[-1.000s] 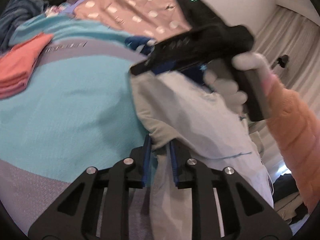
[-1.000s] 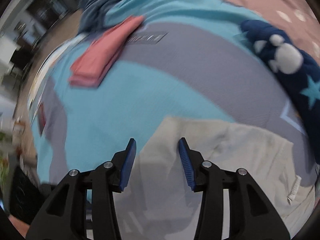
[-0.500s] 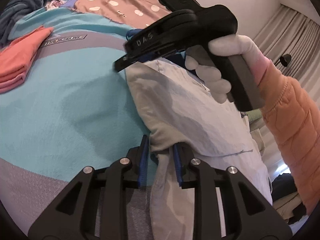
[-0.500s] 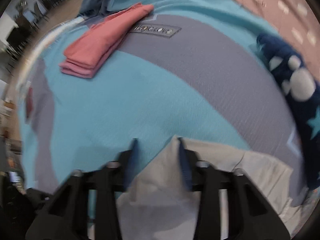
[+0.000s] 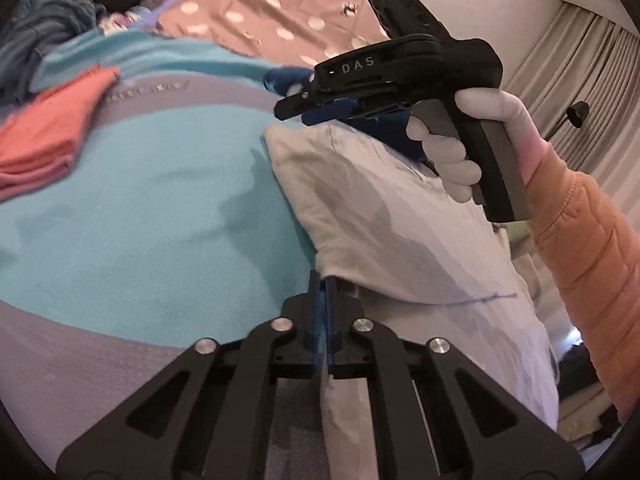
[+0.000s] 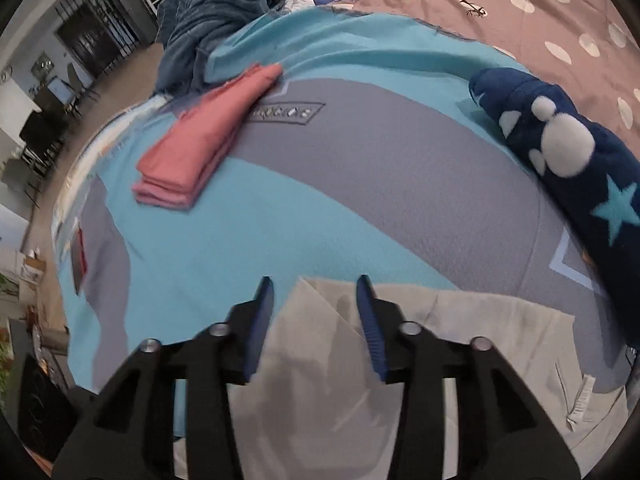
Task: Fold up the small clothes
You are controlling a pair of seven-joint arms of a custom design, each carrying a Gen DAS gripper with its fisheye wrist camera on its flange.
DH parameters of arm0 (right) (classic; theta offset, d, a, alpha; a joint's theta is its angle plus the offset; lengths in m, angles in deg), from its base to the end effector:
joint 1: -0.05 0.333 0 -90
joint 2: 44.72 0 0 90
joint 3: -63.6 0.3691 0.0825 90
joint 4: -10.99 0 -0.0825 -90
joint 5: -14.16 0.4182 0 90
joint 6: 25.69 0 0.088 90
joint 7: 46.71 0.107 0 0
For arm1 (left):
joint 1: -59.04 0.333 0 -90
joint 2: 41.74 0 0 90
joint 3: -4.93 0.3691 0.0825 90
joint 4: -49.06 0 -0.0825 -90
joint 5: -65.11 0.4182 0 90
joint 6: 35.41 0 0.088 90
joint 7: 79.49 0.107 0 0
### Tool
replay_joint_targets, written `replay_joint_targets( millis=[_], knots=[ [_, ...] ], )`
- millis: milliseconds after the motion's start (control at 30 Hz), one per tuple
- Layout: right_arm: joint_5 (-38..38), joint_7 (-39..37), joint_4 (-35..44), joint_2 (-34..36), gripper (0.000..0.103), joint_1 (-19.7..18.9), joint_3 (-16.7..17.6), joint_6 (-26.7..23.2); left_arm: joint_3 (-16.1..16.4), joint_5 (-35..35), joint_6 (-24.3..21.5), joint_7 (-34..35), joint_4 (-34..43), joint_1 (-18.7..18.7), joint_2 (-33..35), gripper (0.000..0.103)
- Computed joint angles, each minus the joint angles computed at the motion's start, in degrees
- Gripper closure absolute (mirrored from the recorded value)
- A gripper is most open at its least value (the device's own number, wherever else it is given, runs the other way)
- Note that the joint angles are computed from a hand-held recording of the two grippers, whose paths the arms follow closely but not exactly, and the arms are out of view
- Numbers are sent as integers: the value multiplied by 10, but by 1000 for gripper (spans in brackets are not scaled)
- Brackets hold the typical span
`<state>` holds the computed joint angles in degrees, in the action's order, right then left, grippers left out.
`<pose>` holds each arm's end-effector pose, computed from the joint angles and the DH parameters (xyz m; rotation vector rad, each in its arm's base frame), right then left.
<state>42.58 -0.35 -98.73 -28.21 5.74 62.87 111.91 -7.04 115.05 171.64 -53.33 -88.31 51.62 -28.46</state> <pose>0.6751 0.0626 0.3960 -2.3557 1.3776 -0.0235 0.4790 -0.2679 0.3483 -1.7962 2.1339 -1.3670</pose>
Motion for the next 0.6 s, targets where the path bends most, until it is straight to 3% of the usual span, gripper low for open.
replay_joint_targets(
  millis=[67, 100, 133, 167, 200, 233, 300, 367, 400, 467, 533, 600],
  knots=[
    [-17, 6, -8, 4, 59, 10, 0, 10, -10, 28, -13, -26, 10, 11, 5, 74],
    [-37, 14, -18, 3, 61, 21, -3, 29, -13, 43, -16, -39, 15, 17, 8, 72],
    [-70, 25, -36, 1, 90, 38, -8, 69, -16, 59, -13, -53, 23, 26, 16, 72],
    [-87, 41, -52, -3, 97, 50, -11, 114, -14, 58, -8, -56, 24, 25, 18, 77],
    [-69, 43, -55, -5, 101, 46, -5, 127, -10, 50, -9, -56, 23, 23, 17, 88],
    [-31, 36, -53, -4, 102, 35, 7, 135, -7, 44, -6, -53, 21, 20, 18, 102],
    [28, 27, -51, -3, 102, 21, 20, 168, 27, -65, -15, 31, -13, -32, -9, 102],
    [92, -1, -38, 9, 102, -3, 36, 153, 43, -145, -28, 106, -33, -68, -27, 102],
    [102, -16, -40, 10, 102, -6, 38, 155, 39, -149, -32, 115, -34, -65, -29, 102],
    [78, -5, -57, 1, 99, 7, 21, 172, 8, -91, -42, 69, -23, -24, -21, 102],
    [102, -10, -79, -23, 86, -1, 21, 179, -17, -27, -46, 11, -9, 16, -11, 102],
    [147, -39, -119, -66, 79, -17, 21, 205, -9, -31, -46, 16, -11, 8, -14, 102]
  ],
)
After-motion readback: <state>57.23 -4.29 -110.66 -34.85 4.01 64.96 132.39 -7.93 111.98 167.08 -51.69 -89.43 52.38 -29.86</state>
